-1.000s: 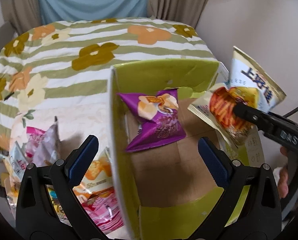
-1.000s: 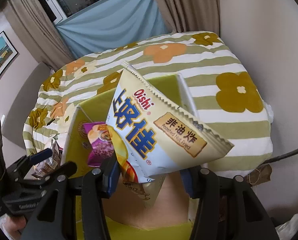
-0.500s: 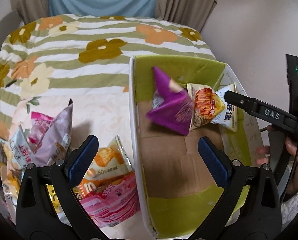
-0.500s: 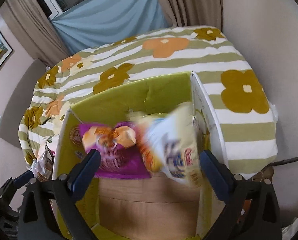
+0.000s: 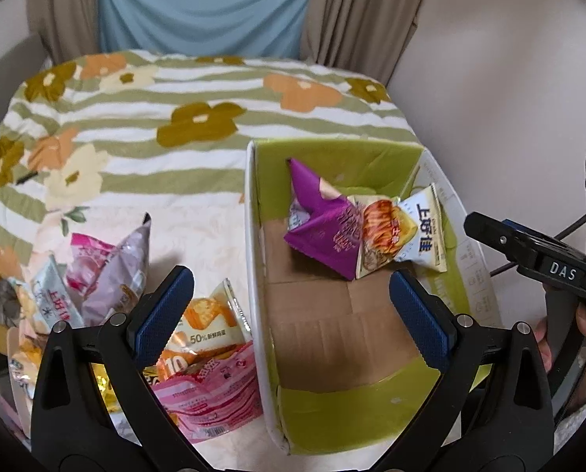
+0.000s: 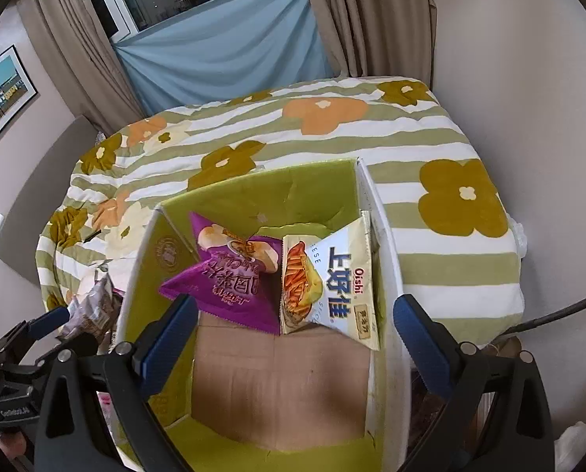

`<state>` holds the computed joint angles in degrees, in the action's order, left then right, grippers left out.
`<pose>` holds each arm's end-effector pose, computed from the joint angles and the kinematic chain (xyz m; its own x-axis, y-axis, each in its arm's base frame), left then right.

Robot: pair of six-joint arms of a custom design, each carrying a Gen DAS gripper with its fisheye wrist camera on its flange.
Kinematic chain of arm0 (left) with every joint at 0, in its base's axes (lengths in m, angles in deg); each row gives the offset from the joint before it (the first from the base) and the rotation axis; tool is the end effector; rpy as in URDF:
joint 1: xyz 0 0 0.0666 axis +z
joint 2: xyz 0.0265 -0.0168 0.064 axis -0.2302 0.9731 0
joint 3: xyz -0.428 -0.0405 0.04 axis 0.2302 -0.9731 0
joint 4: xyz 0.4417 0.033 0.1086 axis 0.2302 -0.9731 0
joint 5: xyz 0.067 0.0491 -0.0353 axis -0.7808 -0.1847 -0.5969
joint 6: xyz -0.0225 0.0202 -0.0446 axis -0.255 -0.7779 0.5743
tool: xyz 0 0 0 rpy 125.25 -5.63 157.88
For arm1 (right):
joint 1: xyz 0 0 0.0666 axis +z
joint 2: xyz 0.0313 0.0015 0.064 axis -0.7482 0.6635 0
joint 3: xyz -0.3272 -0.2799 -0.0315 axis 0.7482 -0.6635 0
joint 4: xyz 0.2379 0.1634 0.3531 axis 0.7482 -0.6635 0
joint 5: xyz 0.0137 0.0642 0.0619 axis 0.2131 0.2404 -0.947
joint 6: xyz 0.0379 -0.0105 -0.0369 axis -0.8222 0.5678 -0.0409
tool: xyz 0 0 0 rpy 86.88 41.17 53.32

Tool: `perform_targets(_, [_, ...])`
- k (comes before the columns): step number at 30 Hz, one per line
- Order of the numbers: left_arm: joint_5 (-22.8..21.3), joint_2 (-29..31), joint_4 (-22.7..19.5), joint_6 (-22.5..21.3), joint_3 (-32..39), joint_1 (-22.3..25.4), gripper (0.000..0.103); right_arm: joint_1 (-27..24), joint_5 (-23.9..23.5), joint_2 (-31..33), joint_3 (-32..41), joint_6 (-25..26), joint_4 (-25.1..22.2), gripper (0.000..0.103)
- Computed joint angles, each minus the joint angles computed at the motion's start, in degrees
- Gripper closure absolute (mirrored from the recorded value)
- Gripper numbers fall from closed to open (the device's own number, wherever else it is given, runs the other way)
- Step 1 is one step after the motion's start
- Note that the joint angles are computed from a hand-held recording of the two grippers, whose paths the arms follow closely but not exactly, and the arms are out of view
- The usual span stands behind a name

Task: Organize snacks
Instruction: 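Withdraw both tools from the box back toward the snack tray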

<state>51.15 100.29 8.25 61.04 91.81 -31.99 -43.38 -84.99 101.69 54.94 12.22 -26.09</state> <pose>0.6150 -0.2130 0.4973 -0.8053 0.1383 -0.5766 0.2846 0.9432 -0.1712 0.5883 0.0529 0.5037 -0.8019 0.2386 -0.5477 0.1428 0.9668 0.2121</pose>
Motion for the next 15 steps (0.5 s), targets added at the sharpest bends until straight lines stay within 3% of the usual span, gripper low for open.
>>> perform_targets(8, [-5.8,-6.3,2.0,0.3,-4.4,-1.0,0.004,0.4,0.3,-4.3,-2.4,4.1,2.1,0.004])
perform_targets(15, [-7.5,-12.8,4.8,0.4,-9.7,1.3,0.004,3.5,0.3,-7.9,-4.6,5.9,4.0,0.004])
